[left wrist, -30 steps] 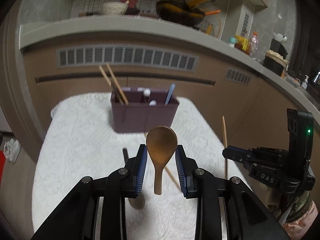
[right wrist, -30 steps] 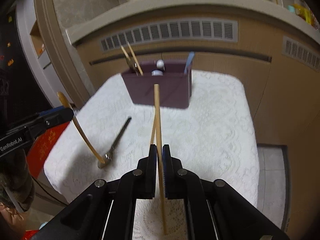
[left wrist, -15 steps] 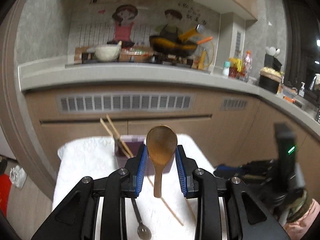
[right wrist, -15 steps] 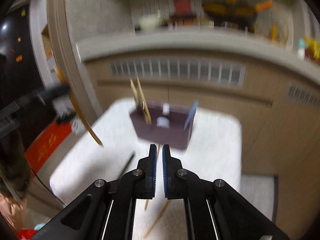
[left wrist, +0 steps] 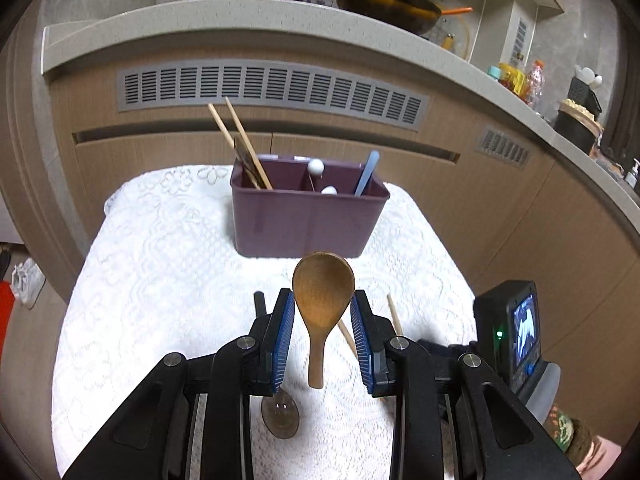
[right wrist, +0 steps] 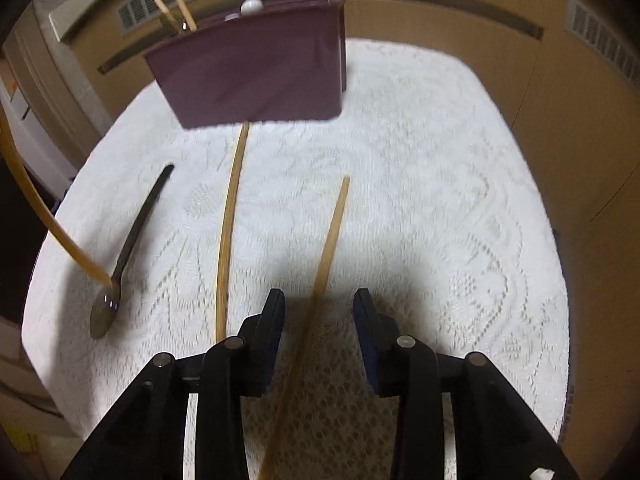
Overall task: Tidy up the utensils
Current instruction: 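Lift the wooden spoon and chopstick up over the purple caddy with both tools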
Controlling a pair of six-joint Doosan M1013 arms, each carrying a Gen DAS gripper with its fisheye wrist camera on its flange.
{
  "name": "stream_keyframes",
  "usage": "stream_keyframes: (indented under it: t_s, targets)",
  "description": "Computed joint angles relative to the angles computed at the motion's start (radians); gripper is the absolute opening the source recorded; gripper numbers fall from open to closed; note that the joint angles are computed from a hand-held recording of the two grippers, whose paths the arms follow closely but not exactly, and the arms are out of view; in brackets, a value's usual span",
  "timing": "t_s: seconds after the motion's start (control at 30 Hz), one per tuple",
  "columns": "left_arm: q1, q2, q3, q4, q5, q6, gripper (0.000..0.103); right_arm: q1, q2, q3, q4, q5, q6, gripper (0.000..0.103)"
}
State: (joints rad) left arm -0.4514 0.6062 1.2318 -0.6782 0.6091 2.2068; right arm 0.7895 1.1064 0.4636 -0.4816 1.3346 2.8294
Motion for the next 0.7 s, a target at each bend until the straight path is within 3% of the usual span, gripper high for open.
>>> stream_keyframes:
  t_s: [0.1,0.13,0.2,0.4,0.7]
  targets:
    - [-0.005,0.003,-0.001,0.024,0.014,-0.014,0.030,0.002,0.001,0.004,0.001,-0.012,-0.028,0.031]
    - [-0.005,0.002,-0.001,0.027,0.019,-0.012,0.030,0.002,-0.011,0.027,0.006,-0.034,-0.029,0.017]
    - [-0.005,-0.001,0.005,0.022,0.024,-0.004,0.030,0.000,-0.037,0.073,0.014,-0.076,-0.002,0.007]
    - [-0.001,-0.005,0.010,0.018,0.039,-0.001,0.030,0.008,-0.101,0.175,-0.034,-0.167,0.084,0.006]
    - [0.016,-0.001,0.012,-0.008,0.062,-0.009,0.030,0.029,-0.137,0.187,-0.133,-0.191,0.107,0.006]
